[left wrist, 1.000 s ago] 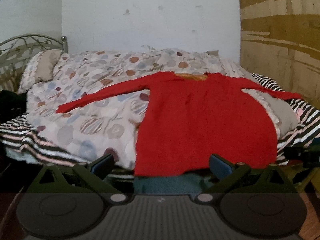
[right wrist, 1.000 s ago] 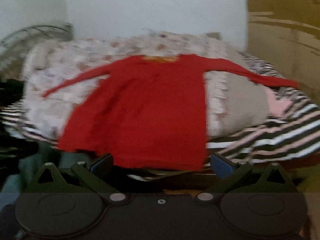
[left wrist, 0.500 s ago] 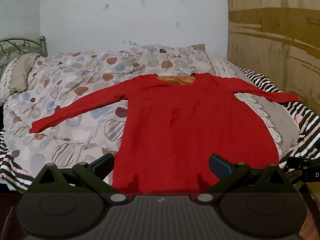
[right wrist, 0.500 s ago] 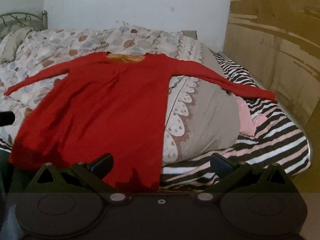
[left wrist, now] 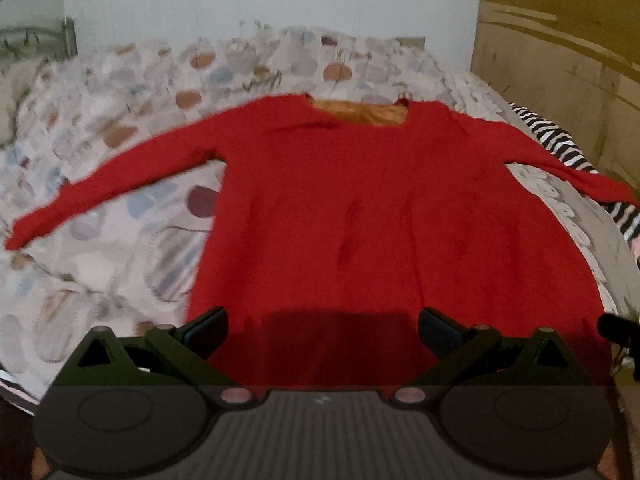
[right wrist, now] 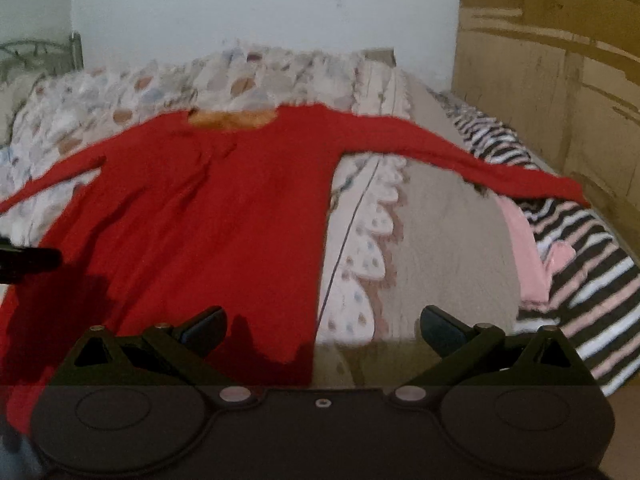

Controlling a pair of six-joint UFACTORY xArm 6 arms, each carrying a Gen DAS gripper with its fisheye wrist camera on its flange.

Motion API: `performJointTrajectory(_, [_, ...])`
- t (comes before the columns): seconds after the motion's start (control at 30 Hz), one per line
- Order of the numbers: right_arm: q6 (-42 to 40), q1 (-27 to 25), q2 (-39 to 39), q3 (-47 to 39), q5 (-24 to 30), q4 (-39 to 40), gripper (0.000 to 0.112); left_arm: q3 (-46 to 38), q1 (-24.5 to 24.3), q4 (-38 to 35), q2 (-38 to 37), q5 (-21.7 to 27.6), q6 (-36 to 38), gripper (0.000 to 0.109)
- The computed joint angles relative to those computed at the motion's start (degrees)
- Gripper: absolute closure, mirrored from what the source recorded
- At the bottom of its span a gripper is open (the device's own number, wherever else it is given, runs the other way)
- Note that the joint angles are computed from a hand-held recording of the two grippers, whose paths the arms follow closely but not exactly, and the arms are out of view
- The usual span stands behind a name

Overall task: Fold small clothes
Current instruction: 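Move the right tool toward the sleeve end of the red top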

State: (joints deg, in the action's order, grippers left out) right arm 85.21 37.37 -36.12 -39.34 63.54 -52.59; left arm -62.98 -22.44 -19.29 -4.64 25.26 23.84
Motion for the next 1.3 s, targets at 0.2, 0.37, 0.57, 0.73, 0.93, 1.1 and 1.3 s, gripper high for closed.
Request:
performJointTrajectory(0.2, [-1.75,-3.98,1.60,0.64,-0.43,-0.23,0.010,-6.81,-0.57,-1.76,7.19,1.18,-0.62,0.006])
performJointTrajectory(0.37, [0.03,-7.65,0.35,2.43,-4.90,-0.27,0.010,-10.67,-0.99,-2.76,11.17,1.55,-0.79,0.006])
performJointTrajectory(0.57, [1.57,-8.39,0.33,1.74,-3.96,-2.57,0.010,-14.87,-1.48,-3.85,15.18,1.89,-0.51,0.006])
performJointTrajectory(0.73, [-3.59,-11.50,3.29,-2.02,-0.25,0.63,0.010,-13.77,-2.44,-6.60,16.40,-4.24,1.44,0.006])
performJointTrajectory(0.93, [-7.80,-17.03,4.11,-3.58,-2.64,1.21,0.010,-10.28,-4.91,-6.06,16.91,-15.81,3.16,0.006])
performJointTrajectory(1.1, [-10.22,-20.31,6.25,-5.08,-3.24,-0.47,0.010,-11.99,-6.23,-14.45,18.62,-17.55,11.66,0.006])
performJointTrajectory(1.3, [-10.60,-23.53,8.99,-6.52,-5.92,-2.14,0.010,-12.18,-5.90,-10.65,19.99,-17.19,9.50,0.006])
